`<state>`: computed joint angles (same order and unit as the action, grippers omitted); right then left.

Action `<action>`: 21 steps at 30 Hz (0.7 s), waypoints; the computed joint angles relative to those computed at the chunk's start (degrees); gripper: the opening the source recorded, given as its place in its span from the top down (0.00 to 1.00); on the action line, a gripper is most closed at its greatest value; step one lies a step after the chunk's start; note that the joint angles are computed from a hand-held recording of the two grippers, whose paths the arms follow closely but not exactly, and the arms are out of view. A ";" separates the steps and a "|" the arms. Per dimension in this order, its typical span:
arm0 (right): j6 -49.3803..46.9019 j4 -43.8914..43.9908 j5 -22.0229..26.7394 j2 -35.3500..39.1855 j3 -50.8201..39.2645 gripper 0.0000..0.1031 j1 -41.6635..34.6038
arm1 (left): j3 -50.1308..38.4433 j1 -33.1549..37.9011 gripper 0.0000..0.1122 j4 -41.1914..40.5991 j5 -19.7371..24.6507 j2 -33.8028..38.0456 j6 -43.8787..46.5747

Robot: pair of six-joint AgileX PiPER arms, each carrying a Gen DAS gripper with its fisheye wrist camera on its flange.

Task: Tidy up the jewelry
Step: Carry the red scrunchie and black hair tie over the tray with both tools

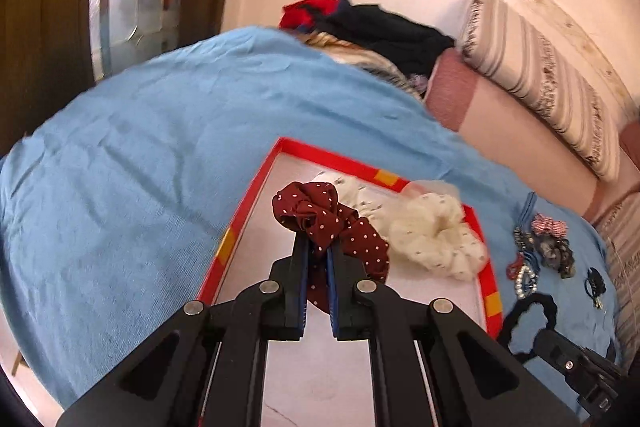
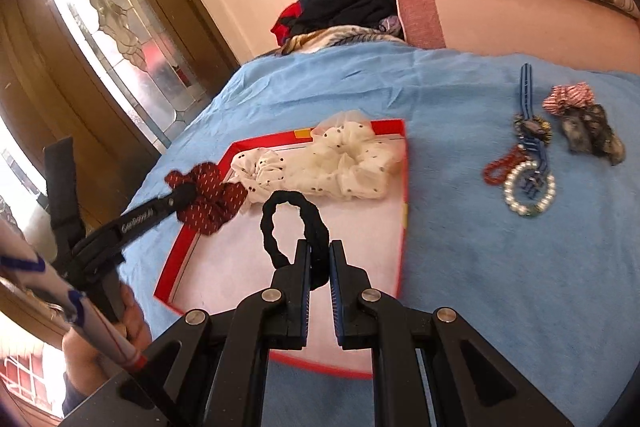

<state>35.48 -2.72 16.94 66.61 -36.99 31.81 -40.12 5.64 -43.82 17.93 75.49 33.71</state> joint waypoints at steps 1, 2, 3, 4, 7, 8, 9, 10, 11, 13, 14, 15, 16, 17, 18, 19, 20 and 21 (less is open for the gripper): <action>-4.06 4.33 -0.77 2.13 -0.93 0.90 -0.65 | -0.03 -0.14 0.93 1.26 -0.22 0.12 -1.42; -8.22 8.77 -1.18 3.42 -1.38 0.90 -1.15 | -0.08 -0.14 0.93 2.24 -0.59 0.42 -2.55; -10.44 11.20 -1.51 5.40 -2.37 0.90 -1.17 | -0.05 -0.07 0.93 2.52 -0.86 0.71 -2.77; -10.51 11.34 -1.56 6.29 -2.90 0.90 -1.00 | 0.02 -0.26 0.93 3.16 -1.14 0.81 -3.39; -9.61 10.12 -1.66 10.13 -5.51 0.90 -0.16 | -0.01 -1.26 0.93 5.85 -1.86 1.41 -5.92; -8.13 8.68 -1.47 11.19 -6.39 0.90 0.26 | -0.11 -1.67 0.93 7.07 -2.15 1.61 -7.19; -7.97 8.49 -1.40 12.06 -7.02 0.90 0.45 | -0.13 -1.64 0.93 7.15 -2.10 1.69 -7.18; -7.48 8.03 -1.14 12.83 -7.77 0.90 0.72 | -0.12 -1.73 0.93 7.36 -2.24 1.79 -7.52; -6.44 7.07 -0.92 13.51 -8.43 0.90 0.99 | -0.12 -1.94 0.93 8.29 -2.55 1.85 -8.61; -4.60 5.10 -0.70 14.96 -9.58 0.90 1.49 | -0.37 -2.11 0.93 9.37 -2.70 2.20 -9.81; -4.04 4.39 -0.46 15.65 -10.11 0.90 1.61 | -0.43 -2.14 0.93 9.69 -2.73 2.43 -10.19; -3.46 3.84 -0.40 16.15 -10.45 0.89 1.72 | -0.55 -2.20 0.93 10.37 -2.80 2.62 -10.91; -3.20 3.59 -0.33 16.86 -10.82 0.89 1.78 | -0.58 -2.51 0.93 12.29 -3.07 2.68 -12.82; -3.51 3.79 -0.16 17.37 -11.25 0.89 1.68 | -0.55 -2.66 0.93 12.84 -3.19 2.72 -13.36; -3.16 3.34 -0.14 17.92 -11.51 0.89 1.69 | -0.55 -2.67 0.93 12.43 -3.05 2.73 -12.98; -3.00 3.11 -0.12 18.40 -11.80 0.89 1.69 | -0.49 -2.81 0.93 13.09 -3.21 2.74 -13.56; -2.83 2.86 -0.07 18.88 -12.05 0.89 1.67 | -0.44 -3.03 0.93 14.07 -3.39 2.75 -14.51; -2.79 2.83 -0.05 19.33 -12.33 0.89 1.62 | -0.40 -3.10 0.93 14.16 -3.39 2.80 -14.54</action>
